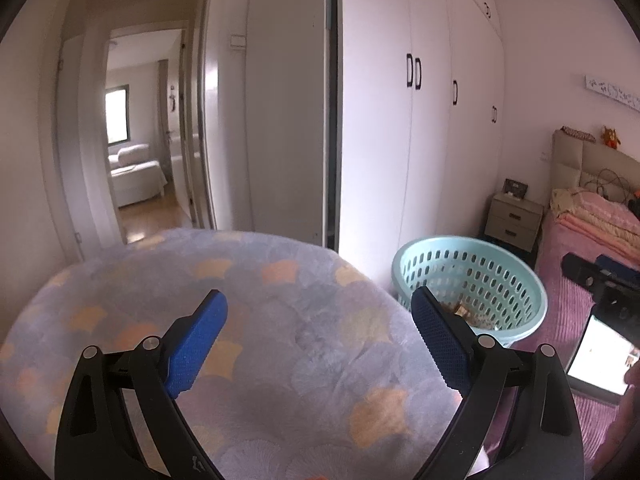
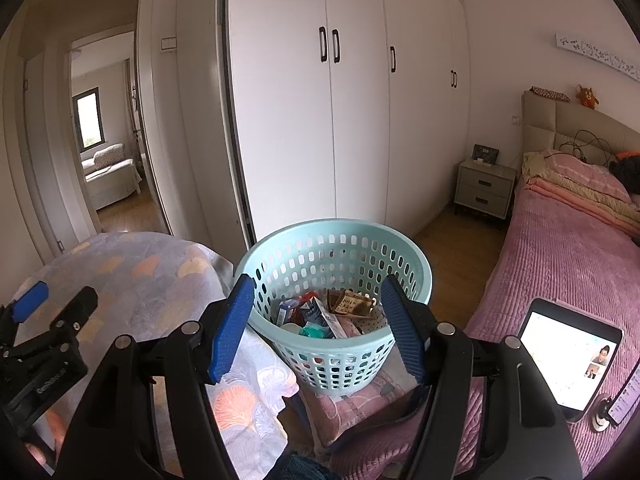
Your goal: Collect trash
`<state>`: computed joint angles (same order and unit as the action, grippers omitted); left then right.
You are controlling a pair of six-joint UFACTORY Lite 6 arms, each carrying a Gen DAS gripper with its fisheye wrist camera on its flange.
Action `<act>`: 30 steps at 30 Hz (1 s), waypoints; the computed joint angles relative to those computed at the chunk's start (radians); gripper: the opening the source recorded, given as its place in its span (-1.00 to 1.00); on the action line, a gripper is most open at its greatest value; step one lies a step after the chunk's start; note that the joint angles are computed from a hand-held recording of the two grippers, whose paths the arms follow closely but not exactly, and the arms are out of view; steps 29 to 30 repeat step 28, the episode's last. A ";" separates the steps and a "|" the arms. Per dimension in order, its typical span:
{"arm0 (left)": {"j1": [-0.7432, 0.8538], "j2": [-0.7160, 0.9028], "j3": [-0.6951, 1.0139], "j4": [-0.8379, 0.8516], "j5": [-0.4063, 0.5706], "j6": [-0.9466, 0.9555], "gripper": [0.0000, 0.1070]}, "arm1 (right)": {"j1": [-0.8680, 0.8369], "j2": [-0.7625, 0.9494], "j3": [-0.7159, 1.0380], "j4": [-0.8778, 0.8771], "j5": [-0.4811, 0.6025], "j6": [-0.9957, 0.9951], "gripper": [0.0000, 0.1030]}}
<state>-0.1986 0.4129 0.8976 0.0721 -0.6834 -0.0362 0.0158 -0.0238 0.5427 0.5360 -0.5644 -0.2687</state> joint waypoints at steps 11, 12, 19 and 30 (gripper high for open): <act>0.017 -0.195 -0.154 0.020 0.020 -0.003 0.72 | 0.064 -0.089 -0.050 0.088 0.006 -0.067 0.21; 0.017 -0.207 -0.165 0.017 0.021 0.001 0.73 | 0.070 -0.096 -0.056 0.094 0.005 -0.073 0.21; 0.020 -0.262 -0.228 -0.048 -0.002 0.073 0.73 | 0.117 -0.131 -0.077 0.150 0.000 -0.115 0.21; 0.103 -0.275 -0.217 0.029 0.041 0.003 0.76 | 0.203 -0.087 -0.024 0.232 -0.013 -0.178 0.21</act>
